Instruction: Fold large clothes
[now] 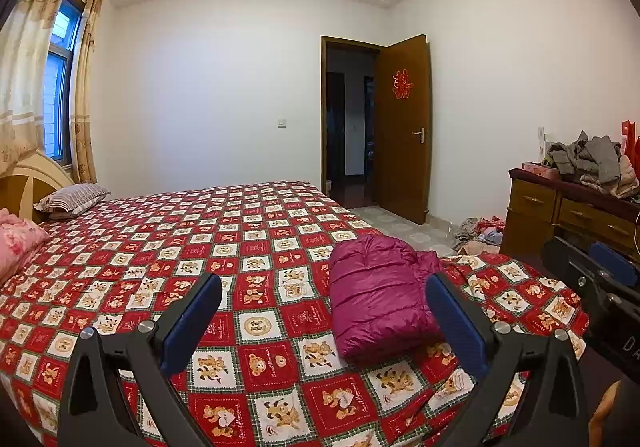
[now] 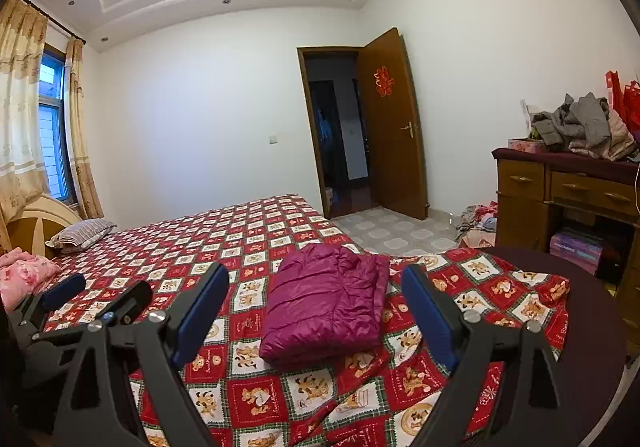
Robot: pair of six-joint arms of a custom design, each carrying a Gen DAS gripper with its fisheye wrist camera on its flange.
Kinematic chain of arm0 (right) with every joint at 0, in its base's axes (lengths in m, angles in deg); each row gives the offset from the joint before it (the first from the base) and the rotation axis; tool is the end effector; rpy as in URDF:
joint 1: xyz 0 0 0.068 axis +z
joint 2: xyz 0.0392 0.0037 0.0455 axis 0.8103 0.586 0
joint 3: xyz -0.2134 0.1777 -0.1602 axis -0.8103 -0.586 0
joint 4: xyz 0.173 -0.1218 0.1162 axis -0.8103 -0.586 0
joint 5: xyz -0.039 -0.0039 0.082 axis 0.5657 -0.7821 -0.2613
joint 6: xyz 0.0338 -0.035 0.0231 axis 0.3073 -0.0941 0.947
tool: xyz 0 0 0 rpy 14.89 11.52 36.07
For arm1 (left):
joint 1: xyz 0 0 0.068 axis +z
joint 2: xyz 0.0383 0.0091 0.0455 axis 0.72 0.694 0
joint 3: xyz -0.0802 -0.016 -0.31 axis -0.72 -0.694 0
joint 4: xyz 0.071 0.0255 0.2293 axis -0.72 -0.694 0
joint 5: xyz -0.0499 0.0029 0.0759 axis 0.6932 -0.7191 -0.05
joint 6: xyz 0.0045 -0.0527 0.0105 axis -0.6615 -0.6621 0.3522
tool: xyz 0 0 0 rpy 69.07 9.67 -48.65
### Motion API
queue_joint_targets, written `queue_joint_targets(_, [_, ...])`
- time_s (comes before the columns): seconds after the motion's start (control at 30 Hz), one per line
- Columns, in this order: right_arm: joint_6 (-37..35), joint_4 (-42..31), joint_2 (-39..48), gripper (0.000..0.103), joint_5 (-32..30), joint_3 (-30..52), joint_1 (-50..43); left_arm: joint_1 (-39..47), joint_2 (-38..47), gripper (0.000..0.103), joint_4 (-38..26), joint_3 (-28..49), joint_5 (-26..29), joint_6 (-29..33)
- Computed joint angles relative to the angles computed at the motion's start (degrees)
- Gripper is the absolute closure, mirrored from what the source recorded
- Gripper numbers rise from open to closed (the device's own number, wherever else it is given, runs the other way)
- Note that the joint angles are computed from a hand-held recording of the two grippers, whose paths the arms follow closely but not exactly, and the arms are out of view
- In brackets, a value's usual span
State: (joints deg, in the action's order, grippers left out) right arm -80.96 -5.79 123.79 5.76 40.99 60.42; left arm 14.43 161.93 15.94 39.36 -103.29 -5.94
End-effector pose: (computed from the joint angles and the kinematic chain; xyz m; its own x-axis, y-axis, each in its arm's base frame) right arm 0.2810 0.0344 0.2163 -0.2564 0.0805 -0.9632 -0.1735 0.9765 0.1278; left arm 0.2148 -0.1090 0.2378 -0.2736 -0.0542 -0.9603 -0.0777 0.9964 -0.0341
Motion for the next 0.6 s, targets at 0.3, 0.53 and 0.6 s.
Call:
queue_joint_targets(0.3, [-0.1,-0.73,-0.03,0.013,-0.86,0.4,-0.61,-0.31,0.3,0.001,-0.01,0.24,-0.61,-0.3])
queue_joint_targets(0.53, [0.09,-0.82,0.03,0.013,-0.87,0.43,-0.55,-0.83,0.14,0.001,0.63,-0.04,-1.7,0.07])
queue_joint_targets(0.6, [0.06,-0.64,0.03,0.013,-0.8,0.39,-0.57,-0.95,0.3,0.001,0.83,0.0,-2.0,0.24])
